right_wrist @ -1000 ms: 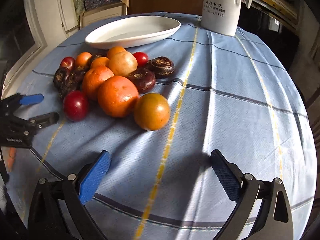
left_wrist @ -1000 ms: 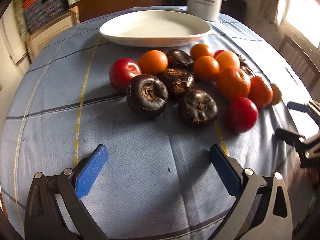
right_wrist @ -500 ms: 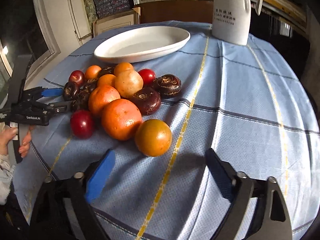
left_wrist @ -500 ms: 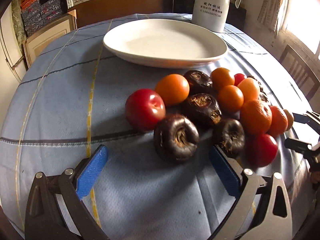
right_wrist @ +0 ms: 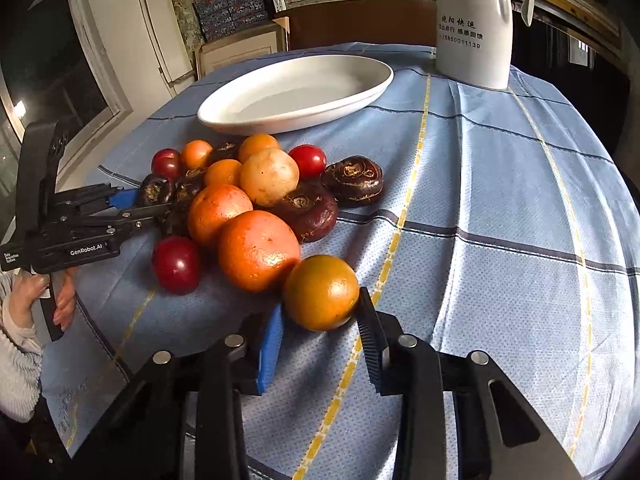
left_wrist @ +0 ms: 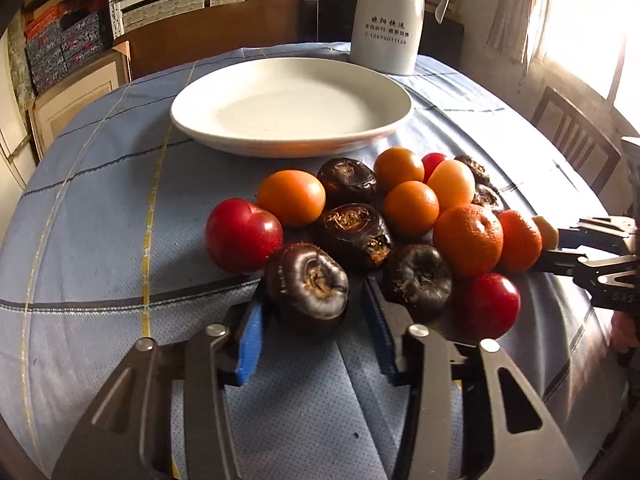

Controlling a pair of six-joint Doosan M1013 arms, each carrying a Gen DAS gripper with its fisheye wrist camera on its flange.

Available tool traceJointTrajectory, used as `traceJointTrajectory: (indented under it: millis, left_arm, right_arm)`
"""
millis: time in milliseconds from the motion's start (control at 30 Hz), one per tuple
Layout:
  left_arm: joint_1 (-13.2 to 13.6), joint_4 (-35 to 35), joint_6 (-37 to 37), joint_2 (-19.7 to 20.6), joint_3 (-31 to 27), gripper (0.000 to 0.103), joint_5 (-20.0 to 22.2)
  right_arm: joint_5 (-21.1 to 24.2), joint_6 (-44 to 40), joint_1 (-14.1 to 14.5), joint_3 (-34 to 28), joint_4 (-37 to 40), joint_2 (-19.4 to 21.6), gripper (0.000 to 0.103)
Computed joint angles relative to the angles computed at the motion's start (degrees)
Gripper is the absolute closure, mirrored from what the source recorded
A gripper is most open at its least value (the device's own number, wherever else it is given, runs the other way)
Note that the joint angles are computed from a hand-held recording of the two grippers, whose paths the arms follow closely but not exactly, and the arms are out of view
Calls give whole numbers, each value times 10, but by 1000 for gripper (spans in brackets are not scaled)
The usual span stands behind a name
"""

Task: Organize fruits
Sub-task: 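Move the left gripper to a dark brown fruit while the right gripper approaches a yellow-orange fruit, then close the left gripper on the dark brown fruit while the right gripper grasps and lifts the yellow-orange fruit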

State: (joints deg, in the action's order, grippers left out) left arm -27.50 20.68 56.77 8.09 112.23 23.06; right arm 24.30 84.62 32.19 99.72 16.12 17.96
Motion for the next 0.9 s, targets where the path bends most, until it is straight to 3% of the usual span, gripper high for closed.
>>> traceJointTrajectory:
  millis: [200,300,467,600,700,733,833,900]
  left_arm:
    - [0,11,-34,-22,22,61,-37]
    - [-6,46,-68,-33,25,62,-49]
    - [-2,58,-64,-33,-8,62,-49]
    - [9,30,-36,-15,-39,62,-50]
    - [21,-60,38,-17,-46,62,-48]
    - [19,-55,37,-22,-40,62,-47]
    - [7,29,-30,-37,-14,47,-22]
    - [12,-18,1,-37,-3,47,-14]
  right_arm:
    - [-43,-55,-7,24,77,-15,67]
    - [-64,-35,-5,31,62,-22,67]
    - [-67,-69,-9,-1,99,-23,67]
    - [-61,-63,-8,-44,94,-6,67]
    - [-57,-74,-9,-65,116,7,67]
    - [-59,-97,-9,-64,143,7,67]
    - [-66,-115,-6,-56,164,9,67]
    - [-63,-134,-7,-54,196,13,67]
